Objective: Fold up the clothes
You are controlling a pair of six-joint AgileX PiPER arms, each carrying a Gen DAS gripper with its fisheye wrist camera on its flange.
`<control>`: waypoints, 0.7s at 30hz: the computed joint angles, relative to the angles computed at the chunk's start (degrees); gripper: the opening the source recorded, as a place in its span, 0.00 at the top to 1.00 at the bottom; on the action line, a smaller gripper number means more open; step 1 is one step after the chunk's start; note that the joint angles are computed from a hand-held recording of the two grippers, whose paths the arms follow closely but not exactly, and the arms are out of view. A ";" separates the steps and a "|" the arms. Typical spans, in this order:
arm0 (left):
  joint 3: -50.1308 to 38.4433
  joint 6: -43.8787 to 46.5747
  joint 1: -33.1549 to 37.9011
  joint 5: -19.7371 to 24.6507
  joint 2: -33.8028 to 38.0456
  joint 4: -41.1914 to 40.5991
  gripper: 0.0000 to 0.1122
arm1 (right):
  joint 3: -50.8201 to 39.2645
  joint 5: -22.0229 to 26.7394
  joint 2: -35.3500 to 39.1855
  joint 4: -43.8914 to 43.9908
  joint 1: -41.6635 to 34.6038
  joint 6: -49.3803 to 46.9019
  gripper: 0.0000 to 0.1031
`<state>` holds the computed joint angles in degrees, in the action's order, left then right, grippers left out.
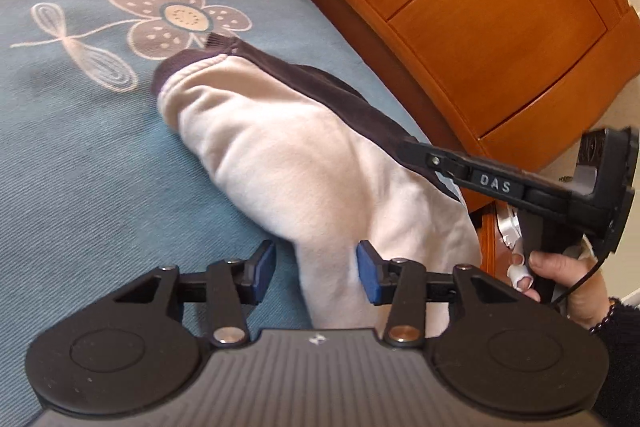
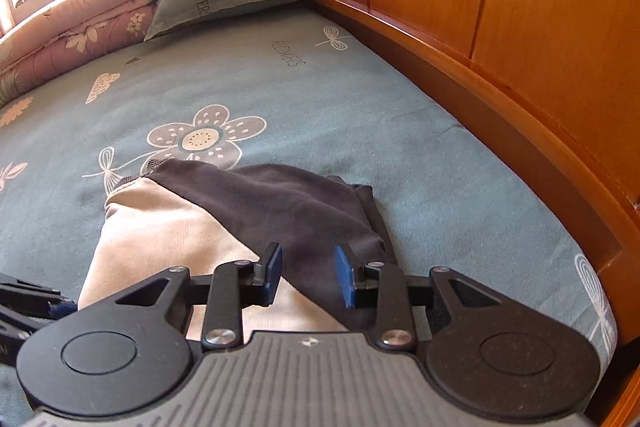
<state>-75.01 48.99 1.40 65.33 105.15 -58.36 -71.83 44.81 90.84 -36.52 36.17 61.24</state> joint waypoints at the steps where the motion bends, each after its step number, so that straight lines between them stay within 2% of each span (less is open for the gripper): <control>1: -0.53 -0.12 1.40 0.63 -0.02 -0.22 0.59 | 1.89 -0.71 -1.33 -1.50 0.92 2.52 0.66; 4: -4.17 -1.16 4.23 1.08 0.58 -1.36 0.59 | 5.86 -4.57 -4.21 -4.33 3.38 6.46 0.62; 6: -6.59 -1.39 4.13 1.64 1.52 -3.58 0.59 | 7.36 -6.64 -4.45 -5.31 4.76 8.16 0.50; 8: -9.32 -1.82 2.39 2.00 3.00 -5.42 0.59 | 8.87 -7.64 -3.33 -6.27 5.85 11.26 0.47; 10: -13.07 -1.49 -0.27 1.70 6.01 -6.29 0.57 | 11.93 -8.99 -2.31 -12.89 7.90 19.01 0.41; 11: -13.21 -1.20 -1.68 0.85 6.36 -5.22 0.57 | 12.37 -8.65 -2.38 -14.68 8.92 20.37 0.37; 13: -13.51 -2.53 -4.43 -0.79 7.36 -0.41 0.57 | 10.30 -4.76 -2.27 -12.92 10.78 18.87 0.36; 15: -10.28 0.63 -4.07 -1.60 7.57 -0.83 0.58 | 10.01 -2.10 -3.92 -12.76 13.09 20.54 0.36; 19: -9.48 -2.08 0.80 3.18 6.40 -2.62 0.57 | 13.44 0.89 -7.96 -15.82 19.48 28.75 0.34; 21: -9.15 -3.33 3.13 3.04 5.19 -2.75 0.49 | 15.92 2.13 -9.64 -17.77 22.70 34.94 0.34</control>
<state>-84.16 45.66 4.53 68.37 110.34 -61.11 -55.91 46.94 81.20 -54.29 58.87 96.18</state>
